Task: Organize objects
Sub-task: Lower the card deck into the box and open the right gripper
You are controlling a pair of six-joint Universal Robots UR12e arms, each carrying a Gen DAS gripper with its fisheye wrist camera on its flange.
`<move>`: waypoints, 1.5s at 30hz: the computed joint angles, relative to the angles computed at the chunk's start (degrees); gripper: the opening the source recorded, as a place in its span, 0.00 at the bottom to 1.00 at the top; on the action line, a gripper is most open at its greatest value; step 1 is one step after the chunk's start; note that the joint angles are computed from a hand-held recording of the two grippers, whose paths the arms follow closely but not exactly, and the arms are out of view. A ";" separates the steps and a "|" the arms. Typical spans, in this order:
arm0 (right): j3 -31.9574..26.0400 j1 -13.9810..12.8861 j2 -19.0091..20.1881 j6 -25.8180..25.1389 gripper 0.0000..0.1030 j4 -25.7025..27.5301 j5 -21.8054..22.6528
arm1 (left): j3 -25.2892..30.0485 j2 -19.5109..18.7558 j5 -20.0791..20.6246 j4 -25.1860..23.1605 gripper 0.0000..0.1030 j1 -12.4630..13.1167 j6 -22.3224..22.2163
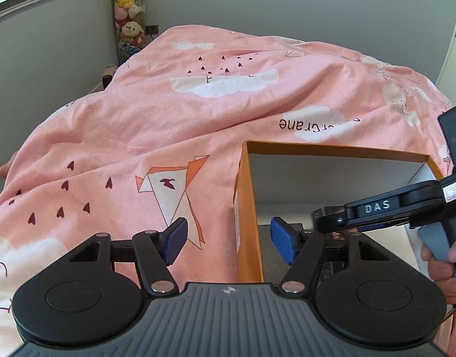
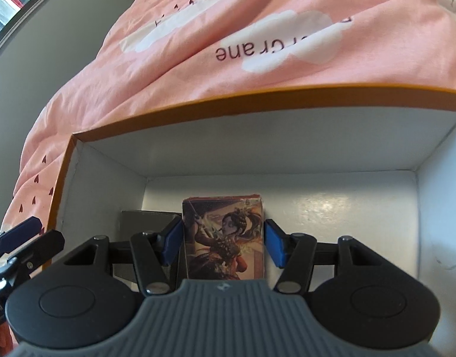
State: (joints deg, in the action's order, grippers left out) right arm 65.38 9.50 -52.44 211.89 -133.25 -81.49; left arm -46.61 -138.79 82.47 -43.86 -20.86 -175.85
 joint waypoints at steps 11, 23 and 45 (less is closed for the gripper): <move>-0.75 -0.23 0.01 -10.35 0.88 3.63 5.03 | 0.51 -0.29 3.15 -3.33 0.74 -0.71 6.72; -11.80 2.49 4.94 -23.48 0.92 22.04 -0.29 | 0.23 0.08 3.14 -1.76 0.74 -0.23 2.61; -13.20 1.49 6.55 -16.31 0.87 15.96 -2.31 | 0.26 -0.33 2.66 -1.87 0.74 -0.22 3.28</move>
State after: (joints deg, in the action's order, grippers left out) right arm 52.18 10.99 -45.89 195.58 -117.29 -83.80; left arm -46.35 -139.12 85.13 -45.73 -21.08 -172.58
